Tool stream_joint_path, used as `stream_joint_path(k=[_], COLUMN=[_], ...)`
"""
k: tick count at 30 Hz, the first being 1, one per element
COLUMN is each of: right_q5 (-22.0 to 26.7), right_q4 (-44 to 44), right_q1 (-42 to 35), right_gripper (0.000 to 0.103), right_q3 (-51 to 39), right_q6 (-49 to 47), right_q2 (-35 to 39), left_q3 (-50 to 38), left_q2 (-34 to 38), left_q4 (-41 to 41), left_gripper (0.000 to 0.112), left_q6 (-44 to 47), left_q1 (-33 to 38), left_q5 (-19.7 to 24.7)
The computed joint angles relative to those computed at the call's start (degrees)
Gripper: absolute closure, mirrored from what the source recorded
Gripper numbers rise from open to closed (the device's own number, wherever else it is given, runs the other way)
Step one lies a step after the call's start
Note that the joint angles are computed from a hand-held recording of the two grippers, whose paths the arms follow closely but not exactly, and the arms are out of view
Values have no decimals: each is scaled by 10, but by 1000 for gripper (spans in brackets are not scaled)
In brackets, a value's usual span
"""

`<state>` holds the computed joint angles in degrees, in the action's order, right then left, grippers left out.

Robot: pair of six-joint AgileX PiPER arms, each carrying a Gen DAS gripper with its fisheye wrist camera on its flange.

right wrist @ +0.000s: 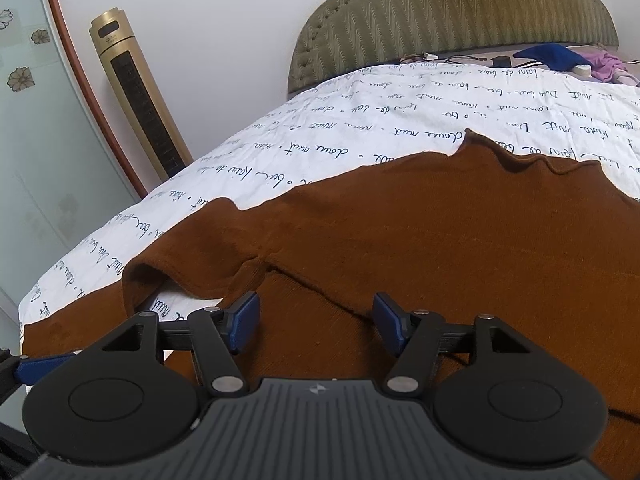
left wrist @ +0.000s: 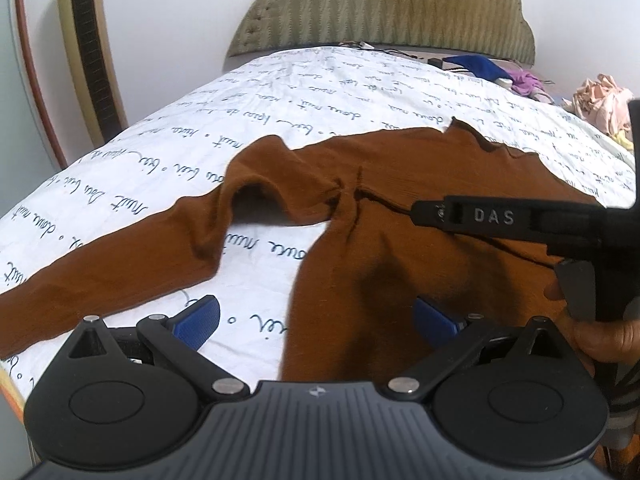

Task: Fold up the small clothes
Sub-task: 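Grasp the other sleeve cuff with the left tool and lift it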

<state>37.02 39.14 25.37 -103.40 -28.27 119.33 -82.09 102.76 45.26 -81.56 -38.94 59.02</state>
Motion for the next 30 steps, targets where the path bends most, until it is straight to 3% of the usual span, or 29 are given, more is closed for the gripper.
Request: stream_joint_path(k=[10,17,21,26,28,30], right_q5=[-5,-37,-88,-201,-249,-265], right_q4=[-13,-25,-73,-133,-169,-177], right_q1=[18,65,119,203,236,259], right_gripper=[39,39,39,35,35,35], right_q3=[16,50,78,149,174,176], right_q6=[-3,-54,-86,-191,-214,-248], right_q2=[-19,-51,-69,-96,-99,-92], left_q3=[39,143,208,262,280,300], left_q2=[-41,-155,-242,-321,-344,-369], left_q4=[16,28,15,13,5,-26], left_gripper=[9,9,9,9,9,9], left_q6=[-47,-132,-186,-274,-261,-222], left_q1=[-3,15,54,103,129,169], left_q5=[20,60,74,106,83,25])
